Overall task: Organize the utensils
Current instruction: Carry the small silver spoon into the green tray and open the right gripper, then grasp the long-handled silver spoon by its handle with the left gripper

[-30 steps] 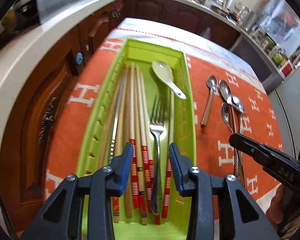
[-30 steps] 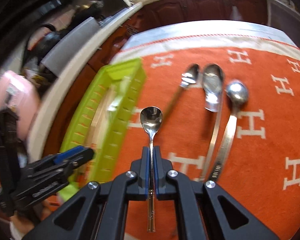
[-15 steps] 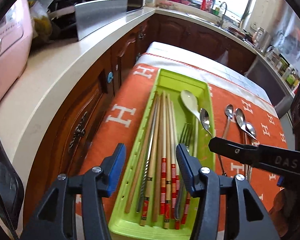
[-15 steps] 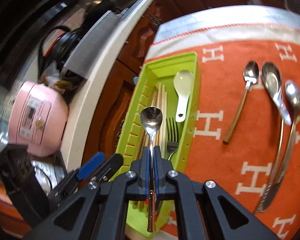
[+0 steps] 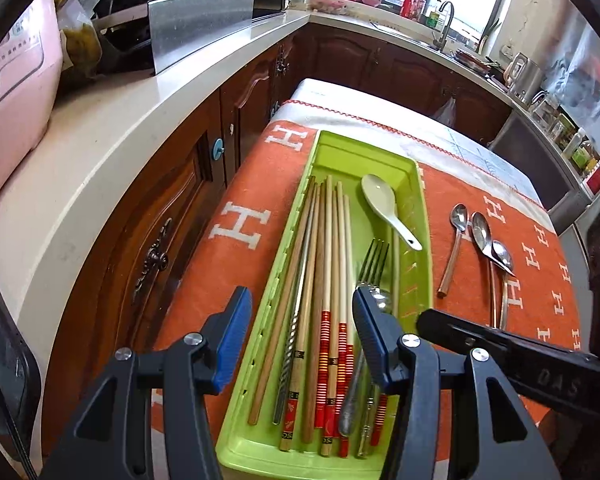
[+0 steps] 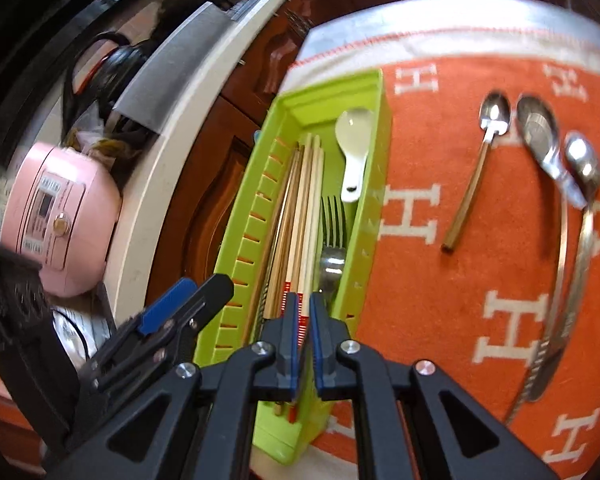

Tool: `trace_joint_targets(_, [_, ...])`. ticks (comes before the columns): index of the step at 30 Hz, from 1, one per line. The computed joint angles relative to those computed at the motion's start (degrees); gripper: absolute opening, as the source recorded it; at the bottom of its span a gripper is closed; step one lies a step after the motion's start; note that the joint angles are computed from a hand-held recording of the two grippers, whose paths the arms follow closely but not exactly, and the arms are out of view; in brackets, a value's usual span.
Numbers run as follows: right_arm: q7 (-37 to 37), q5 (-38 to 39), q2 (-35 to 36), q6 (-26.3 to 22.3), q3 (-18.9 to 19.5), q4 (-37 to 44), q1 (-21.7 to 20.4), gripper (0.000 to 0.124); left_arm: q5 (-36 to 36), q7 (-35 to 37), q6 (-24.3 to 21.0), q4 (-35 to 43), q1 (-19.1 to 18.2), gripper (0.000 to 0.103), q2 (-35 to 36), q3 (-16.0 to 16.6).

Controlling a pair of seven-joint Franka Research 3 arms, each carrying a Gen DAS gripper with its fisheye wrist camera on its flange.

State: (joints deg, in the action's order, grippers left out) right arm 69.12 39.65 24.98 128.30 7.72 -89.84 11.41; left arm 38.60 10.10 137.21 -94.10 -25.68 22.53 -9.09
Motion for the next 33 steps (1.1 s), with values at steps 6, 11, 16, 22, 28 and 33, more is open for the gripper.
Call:
trace_joint_targets(6, [-8.11,2.66,-5.47,5.1,-0.32,-6.01,-1.45,0.007,-0.31,1.68,-1.22,2.71,-0.85,0.051,1.17,-0.45])
trace_joint_targets(11, [-11.37,5.29,-8.96,9.27,-1.62,-10.44,-2.71,0.007,-0.8,4.99,-1.92,7.06,-2.37,0.054,3.62,-0.81])
trace_joint_targets(16, [-13.22,7.55,-11.32,11.56,-3.1,-14.05,-4.2,0.007,-2.11,9.58,-3.38,13.69,-4.44,0.055,7.54,-0.89])
trace_joint_targets(22, [-12.97,9.07,-11.79,12.45,-4.58,-15.83,-6.09,0.007,-6.29,15.34,-3.89,22.58,-6.34,0.057,13.28,-1.04])
trace_joint_targets(28, [-12.37,10.63,-10.06,11.07,-5.06,-15.02,-8.2,0.007,-11.64,21.81,-6.17,34.72,-8.35,0.057,21.56,-0.7])
trace_joint_targets(33, [-13.33,11.67,-8.86,9.92,-4.86,-14.33,-9.51,0.007,-17.65,27.25,-8.72,47.0,-9.33,0.057,30.38,-1.05])
